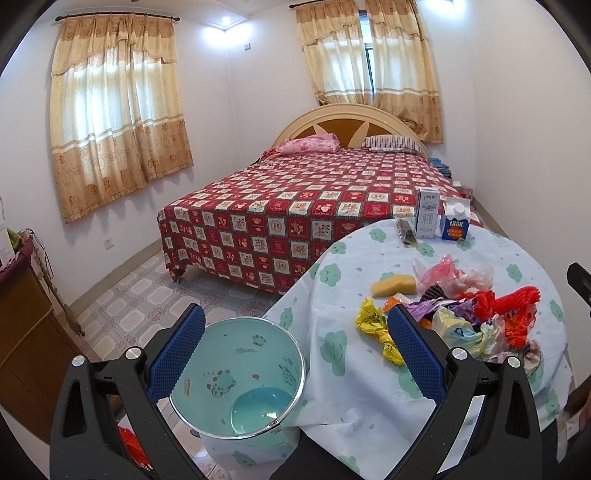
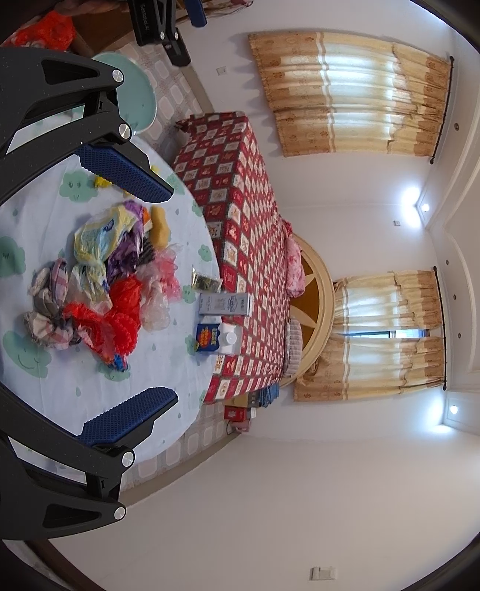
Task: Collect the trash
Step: 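Grasp the crumpled yellow plastic bag with the left gripper, then grasp the red mesh bag with the right gripper while the left gripper lifts the yellow bag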
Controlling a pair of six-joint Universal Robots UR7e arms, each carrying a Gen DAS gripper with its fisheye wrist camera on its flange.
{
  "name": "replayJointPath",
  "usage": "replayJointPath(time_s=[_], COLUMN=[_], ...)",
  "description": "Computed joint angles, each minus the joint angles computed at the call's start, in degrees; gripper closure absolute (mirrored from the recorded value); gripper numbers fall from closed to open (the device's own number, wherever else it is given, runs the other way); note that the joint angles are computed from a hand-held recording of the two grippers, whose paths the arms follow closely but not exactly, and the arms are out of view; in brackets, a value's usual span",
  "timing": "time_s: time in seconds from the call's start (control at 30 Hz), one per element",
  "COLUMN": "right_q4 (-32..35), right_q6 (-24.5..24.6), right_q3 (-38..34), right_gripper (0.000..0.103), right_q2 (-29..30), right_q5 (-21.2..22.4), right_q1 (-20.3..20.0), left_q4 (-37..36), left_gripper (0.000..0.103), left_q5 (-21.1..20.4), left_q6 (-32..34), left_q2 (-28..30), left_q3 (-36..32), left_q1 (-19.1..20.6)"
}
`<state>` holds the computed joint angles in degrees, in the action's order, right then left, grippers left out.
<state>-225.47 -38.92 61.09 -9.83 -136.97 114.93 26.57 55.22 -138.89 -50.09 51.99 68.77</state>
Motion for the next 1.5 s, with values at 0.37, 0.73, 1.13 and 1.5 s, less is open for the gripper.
replayJointPath(time_s=[0.37, 0.73, 1.13, 1.5], right_q4=[0.22, -3.21, 3.96, 8.61], right_q6=[2.81, 3.49, 7.18, 8.06], right_q3=[1.63, 3.33, 4.49, 4.66], right_gripper=[0.005, 0.006, 0.026, 0.032], right_q2=[-0.20, -0.48, -1.50, -2.58], right_q5=[-3.27, -1.58, 4.85, 8.19], right_q1=[-6.15, -8.94, -10.21, -9.92], left_q4=[1.21, 6.63, 21.63, 14.95], left_gripper=[0.006, 0.008, 0.081, 0.082], left_q5=[-2.70, -6.21, -1.08, -0.47], left_q6=[1.43, 1.24, -1.60, 1.62], left_q2=[7.48, 20.88, 27.06, 17.41], left_q3=[-3.74, -16.51, -27.94, -16.18], left_q1=[1.33, 1.67, 2.75, 1.92])
